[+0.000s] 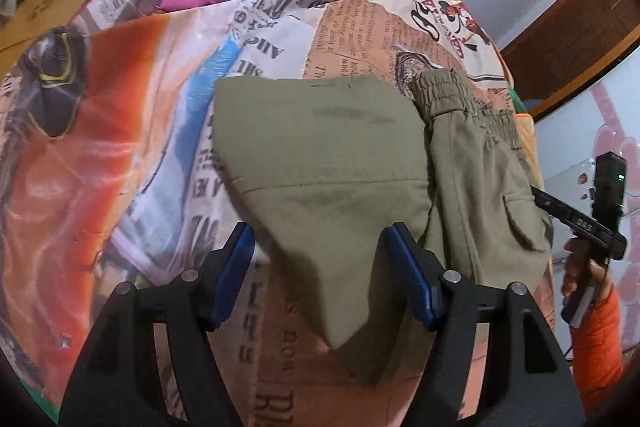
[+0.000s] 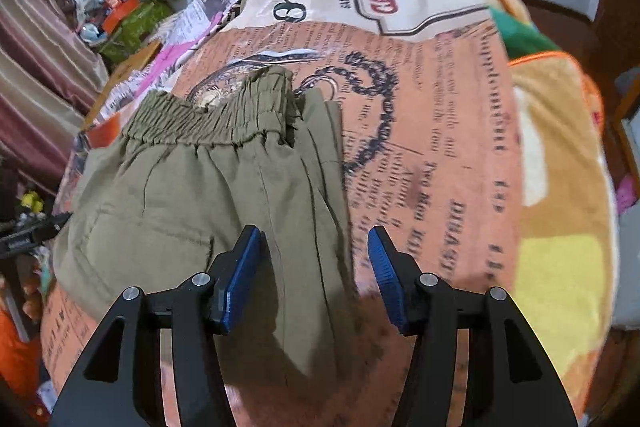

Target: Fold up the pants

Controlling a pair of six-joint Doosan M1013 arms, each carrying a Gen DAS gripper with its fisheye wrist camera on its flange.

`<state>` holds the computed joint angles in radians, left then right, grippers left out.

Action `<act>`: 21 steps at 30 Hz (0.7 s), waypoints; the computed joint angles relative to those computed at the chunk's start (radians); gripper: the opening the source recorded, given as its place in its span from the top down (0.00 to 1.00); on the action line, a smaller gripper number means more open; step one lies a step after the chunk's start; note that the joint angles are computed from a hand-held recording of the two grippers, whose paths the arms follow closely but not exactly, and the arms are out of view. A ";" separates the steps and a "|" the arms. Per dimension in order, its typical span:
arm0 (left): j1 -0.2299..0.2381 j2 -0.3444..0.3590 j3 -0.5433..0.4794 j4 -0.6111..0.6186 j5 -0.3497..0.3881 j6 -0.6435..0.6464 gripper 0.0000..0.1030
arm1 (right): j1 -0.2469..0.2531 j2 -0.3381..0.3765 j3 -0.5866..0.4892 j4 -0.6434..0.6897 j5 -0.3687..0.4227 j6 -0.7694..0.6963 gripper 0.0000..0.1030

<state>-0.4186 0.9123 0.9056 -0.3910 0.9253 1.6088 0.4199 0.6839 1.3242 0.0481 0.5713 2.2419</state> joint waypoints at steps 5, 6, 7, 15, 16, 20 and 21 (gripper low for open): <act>-0.002 0.025 -0.043 -0.013 0.017 0.036 0.33 | -0.012 0.017 -0.021 0.076 -0.014 -0.073 0.45; -0.001 0.030 -0.050 -0.020 0.019 0.037 0.33 | -0.013 0.021 -0.026 0.090 -0.016 -0.097 0.45; 0.000 0.035 -0.057 -0.027 0.022 0.035 0.33 | -0.013 0.025 -0.032 0.101 -0.015 -0.116 0.45; -0.007 0.051 -0.093 0.000 0.012 0.032 0.55 | -0.009 0.034 -0.043 0.070 -0.032 -0.084 0.65; -0.011 0.050 -0.095 0.011 0.007 0.040 0.62 | -0.009 0.034 -0.044 0.058 -0.033 -0.072 0.70; -0.032 0.045 -0.101 0.114 -0.016 0.025 0.72 | -0.006 0.031 -0.043 0.018 -0.039 -0.036 0.77; -0.037 0.044 -0.102 0.139 -0.019 0.017 0.74 | -0.005 0.032 -0.047 0.008 -0.037 -0.031 0.80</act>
